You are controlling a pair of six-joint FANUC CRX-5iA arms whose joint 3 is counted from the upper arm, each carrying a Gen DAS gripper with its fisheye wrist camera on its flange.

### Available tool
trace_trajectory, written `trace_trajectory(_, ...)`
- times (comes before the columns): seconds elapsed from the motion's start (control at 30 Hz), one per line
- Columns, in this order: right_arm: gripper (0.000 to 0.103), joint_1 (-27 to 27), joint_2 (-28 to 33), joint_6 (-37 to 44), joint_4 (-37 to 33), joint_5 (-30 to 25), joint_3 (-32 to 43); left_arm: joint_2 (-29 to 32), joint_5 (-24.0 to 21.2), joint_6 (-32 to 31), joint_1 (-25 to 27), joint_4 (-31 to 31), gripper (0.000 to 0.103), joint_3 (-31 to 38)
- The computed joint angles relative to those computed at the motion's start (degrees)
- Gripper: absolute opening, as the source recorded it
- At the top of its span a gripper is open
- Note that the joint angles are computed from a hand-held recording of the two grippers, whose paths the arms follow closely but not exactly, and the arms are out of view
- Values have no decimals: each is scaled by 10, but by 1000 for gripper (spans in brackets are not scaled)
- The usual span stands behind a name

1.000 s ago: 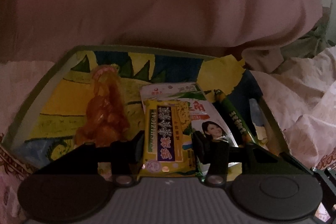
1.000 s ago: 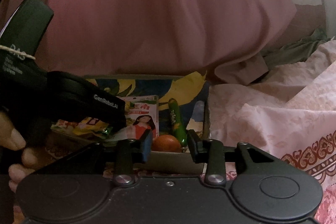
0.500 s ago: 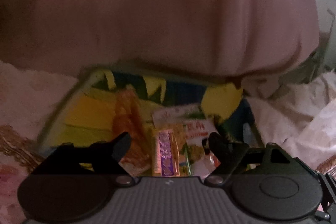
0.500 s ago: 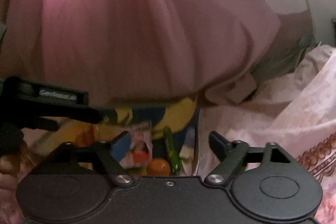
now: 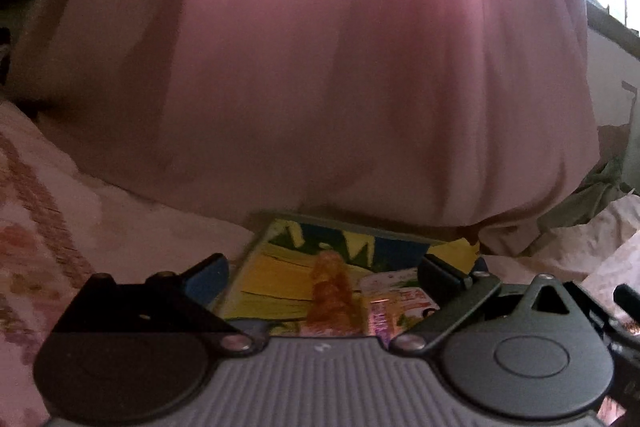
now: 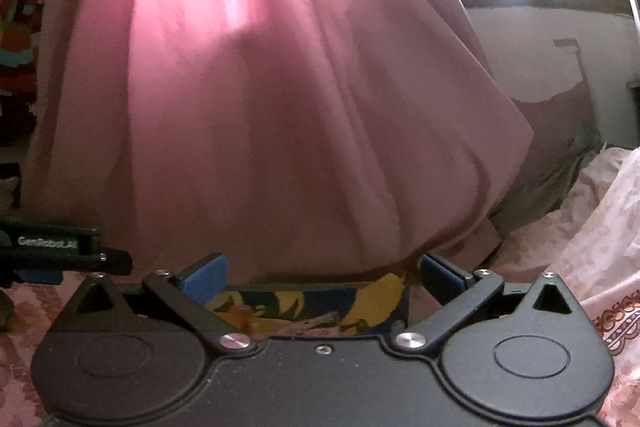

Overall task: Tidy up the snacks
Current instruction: 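Move both open tools back toward the gold candy wrappers on the bed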

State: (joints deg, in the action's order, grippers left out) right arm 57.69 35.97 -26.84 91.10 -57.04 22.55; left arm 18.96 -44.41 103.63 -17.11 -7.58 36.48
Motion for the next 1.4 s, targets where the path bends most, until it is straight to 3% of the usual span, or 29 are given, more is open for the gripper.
trace_trajectory(0.4, 102, 60, -8, 55, -5, 5, -4, -156, 40, 33, 24, -40, 103, -180)
trace_trajectory(0.8, 102, 126, 25, 170, -157, -26, 61, -258, 63, -18, 81, 0, 103, -340)
trace_trajectory(1.0, 102, 135, 57, 245, -267, -16, 125, -268, 52, -51, 103, 21, 103, -378)
trace_trajectory(1.4, 102, 135, 125, 374, -403, -49, 250, -247, 46, -86, 123, 27, 103, -396)
